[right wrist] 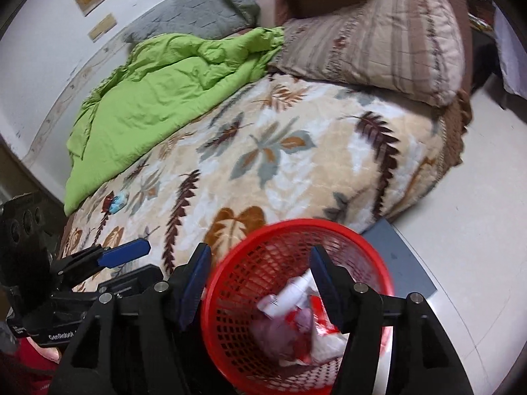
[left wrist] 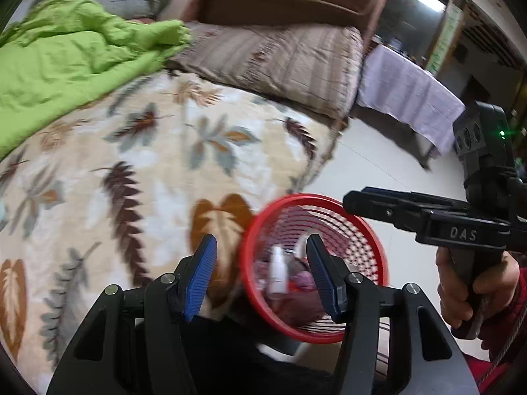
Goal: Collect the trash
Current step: 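Move both open tools back to the remaining packets on the bed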
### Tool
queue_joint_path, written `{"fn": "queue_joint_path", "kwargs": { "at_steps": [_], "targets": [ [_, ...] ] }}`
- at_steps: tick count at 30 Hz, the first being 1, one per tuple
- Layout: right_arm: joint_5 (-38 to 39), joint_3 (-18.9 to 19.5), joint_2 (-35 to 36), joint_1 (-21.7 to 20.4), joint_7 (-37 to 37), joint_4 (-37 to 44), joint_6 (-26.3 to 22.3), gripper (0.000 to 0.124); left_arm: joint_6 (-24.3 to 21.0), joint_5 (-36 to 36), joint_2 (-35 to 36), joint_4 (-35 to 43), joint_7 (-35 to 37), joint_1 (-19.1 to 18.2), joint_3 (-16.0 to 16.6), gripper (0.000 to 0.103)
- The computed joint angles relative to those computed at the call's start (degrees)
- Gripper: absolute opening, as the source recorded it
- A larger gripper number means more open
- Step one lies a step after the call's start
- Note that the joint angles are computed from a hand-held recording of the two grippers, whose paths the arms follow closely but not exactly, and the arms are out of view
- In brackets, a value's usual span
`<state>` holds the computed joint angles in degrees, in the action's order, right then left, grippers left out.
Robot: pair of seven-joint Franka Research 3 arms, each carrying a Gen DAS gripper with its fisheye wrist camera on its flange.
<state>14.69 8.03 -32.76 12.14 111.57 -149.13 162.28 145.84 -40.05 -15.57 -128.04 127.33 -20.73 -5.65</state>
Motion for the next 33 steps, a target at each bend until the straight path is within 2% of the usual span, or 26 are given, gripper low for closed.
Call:
{"fn": "queue_joint_path", "kwargs": {
  "at_steps": [8, 12, 18, 24, 33],
  "targets": [
    [5.13, -2.92, 13.68, 8.92, -9.62, 11.63, 2.33, 0.066, 4.11, 3.76, -1.08, -1.40, -5.79, 4.78, 2.79, 0.055],
    [7.79, -2.81, 20.80, 11.35, -15.42, 19.00, 1.90, 0.066, 5.48, 5.87, -0.93, -1.52, -9.49, 7.98, 4.78, 0.055],
    [11.22, -1.26, 30.03, 12.33, -21.19, 30.08, -1.58, 0.066, 7.46, 7.32, -1.34, -2.14, -12.26, 11.46, 7.23, 0.055],
    [9.55, 0.61, 37.65, 12.83, -21.54, 40.04, -4.23, 0.066, 8.19, 9.09, 1.85, 0.41, -14.19, 15.20, 9.06, 0.055],
    [6.68, 1.10, 46.07, 13.80, -22.18, 50.97, -8.74, 0.066, 7.77, 13.40, 11.78, 9.62, -15.67, 23.20, 8.13, 0.055]
  ]
}}
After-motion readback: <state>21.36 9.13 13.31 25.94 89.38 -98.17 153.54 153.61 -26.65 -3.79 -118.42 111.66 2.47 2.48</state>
